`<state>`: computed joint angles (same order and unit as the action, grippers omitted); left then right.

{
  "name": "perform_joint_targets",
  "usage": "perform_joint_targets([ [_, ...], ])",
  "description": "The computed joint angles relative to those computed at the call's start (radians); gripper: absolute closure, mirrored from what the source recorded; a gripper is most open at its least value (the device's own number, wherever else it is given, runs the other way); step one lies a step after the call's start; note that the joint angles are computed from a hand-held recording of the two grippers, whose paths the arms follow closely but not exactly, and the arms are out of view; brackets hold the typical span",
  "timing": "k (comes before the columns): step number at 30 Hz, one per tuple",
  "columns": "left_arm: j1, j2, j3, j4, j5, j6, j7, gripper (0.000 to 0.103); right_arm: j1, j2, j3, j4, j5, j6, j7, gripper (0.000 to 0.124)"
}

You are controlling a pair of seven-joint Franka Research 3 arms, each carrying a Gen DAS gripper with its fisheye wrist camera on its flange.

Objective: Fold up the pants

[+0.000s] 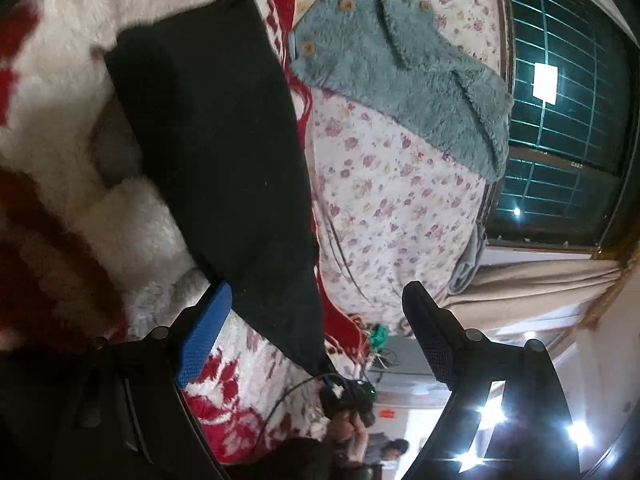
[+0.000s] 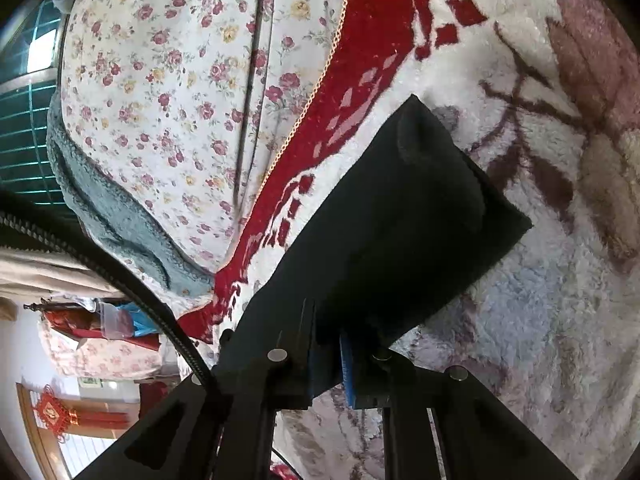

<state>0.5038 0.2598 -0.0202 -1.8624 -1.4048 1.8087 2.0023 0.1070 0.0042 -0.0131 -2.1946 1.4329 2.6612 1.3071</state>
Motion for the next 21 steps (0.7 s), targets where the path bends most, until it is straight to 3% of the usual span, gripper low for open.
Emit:
perform_joint_targets([
  [5, -0.007, 0.034, -0.017, 0.045, 0.018, -0.058, -0.015, 0.016, 0.002, 0.007, 0.002, 0.006, -0.032, -0.002, 0.017, 0.113],
  [11, -0.013, 0.063, -0.035, 0.084, 0.039, -0.029, -0.056, 0.016, 0.002, 0.008, 0.003, 0.009, -0.053, -0.003, 0.023, 0.113],
  [21, -0.004, 0.066, -0.053, 0.081, -0.016, 0.014, -0.027, 0.016, 0.016, -0.02, 0.004, -0.003, 0.053, 0.054, -0.092, 0.113],
])
